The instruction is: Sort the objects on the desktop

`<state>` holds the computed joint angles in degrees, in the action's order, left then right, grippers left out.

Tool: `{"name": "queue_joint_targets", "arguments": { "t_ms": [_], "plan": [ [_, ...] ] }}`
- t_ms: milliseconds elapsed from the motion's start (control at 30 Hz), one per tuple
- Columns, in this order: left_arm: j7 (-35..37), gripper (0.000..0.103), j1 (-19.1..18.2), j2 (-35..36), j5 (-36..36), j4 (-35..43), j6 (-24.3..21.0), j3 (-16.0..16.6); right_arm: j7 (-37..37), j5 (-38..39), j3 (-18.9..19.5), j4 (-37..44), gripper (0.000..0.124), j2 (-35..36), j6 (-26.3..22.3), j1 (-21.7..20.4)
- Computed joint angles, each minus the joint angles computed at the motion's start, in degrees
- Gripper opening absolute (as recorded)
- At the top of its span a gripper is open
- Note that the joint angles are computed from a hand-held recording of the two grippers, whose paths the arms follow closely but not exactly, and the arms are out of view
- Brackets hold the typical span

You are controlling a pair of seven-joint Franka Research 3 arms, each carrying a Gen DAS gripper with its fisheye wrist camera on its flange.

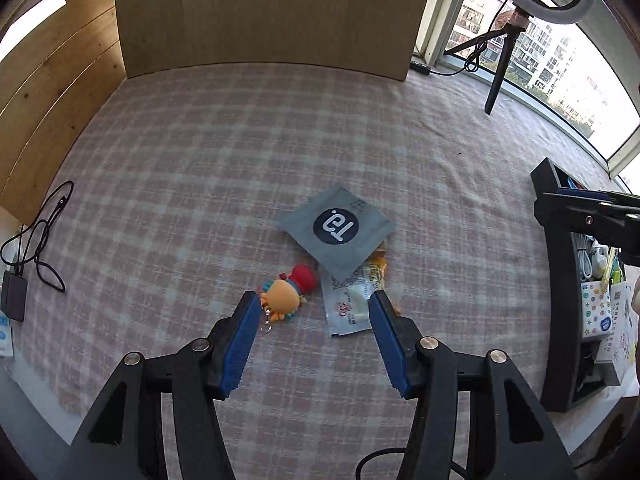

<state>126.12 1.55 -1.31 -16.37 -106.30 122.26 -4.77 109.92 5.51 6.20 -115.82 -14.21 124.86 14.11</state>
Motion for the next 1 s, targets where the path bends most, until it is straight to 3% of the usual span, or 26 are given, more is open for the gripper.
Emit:
{"name": "queue_joint_targets", "arguments": {
  "t_ms": [500, 833, 1000],
  "plan": [
    [5.26, 0.053, 2.72, 7.05, -1.73, 4.11, -2.75, -1.01, -3.19, 1.91, -0.75, 22.31, 0.065, 24.39, -8.51, 5.45],
    [4.43, 0.043, 4.26, 9.97, -5.00, 5.95, -3.99, -1.92, -5.97, 2.45, -1.68, 30.05, 0.065, 32.00, -13.09, 6.98],
    [4.42, 0.041, 4.63, 10.63, -6.72, 6.56, -4.32, -2.37, -7.02, 1.96, -2.18, 30.18, 0.066, 32.42, -11.37, 7.19]
  ]
}}
